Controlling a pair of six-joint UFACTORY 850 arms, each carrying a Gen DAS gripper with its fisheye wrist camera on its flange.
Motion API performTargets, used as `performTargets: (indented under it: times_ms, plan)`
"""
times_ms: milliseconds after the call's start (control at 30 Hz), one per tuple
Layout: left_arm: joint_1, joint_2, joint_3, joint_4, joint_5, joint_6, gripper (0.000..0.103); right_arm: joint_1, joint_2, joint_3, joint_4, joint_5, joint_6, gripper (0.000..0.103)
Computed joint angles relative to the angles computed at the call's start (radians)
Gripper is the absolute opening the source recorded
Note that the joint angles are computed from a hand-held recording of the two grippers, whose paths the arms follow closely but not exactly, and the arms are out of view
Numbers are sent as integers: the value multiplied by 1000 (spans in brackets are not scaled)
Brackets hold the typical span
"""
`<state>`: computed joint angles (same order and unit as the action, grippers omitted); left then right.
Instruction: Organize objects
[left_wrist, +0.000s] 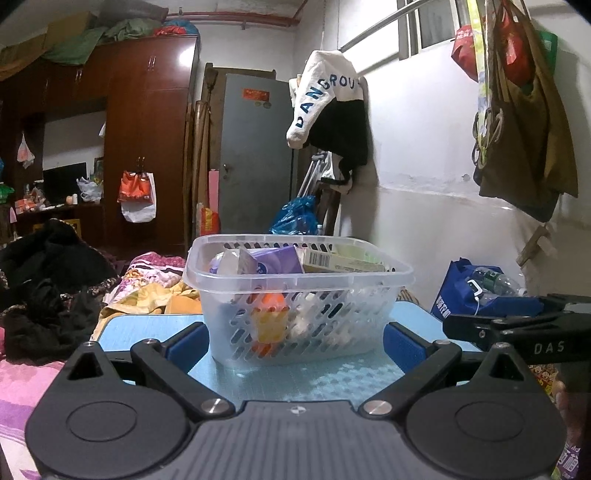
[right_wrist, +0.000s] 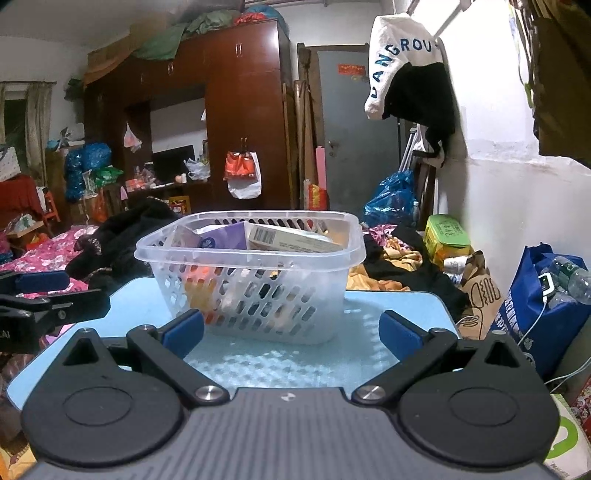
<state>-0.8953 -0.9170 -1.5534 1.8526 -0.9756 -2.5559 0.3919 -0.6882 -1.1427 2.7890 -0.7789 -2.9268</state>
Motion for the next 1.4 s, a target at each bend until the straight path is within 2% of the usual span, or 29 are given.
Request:
performTargets:
  times_ms: [300,1400]
  plan:
    - [-6,-18,-29,-61,-10,46,101,-16,1,0,-29,-2,40,103]
    - [-23,-19,-34,-65,-26,53,101,-26,7,13,-62,-31,43,103]
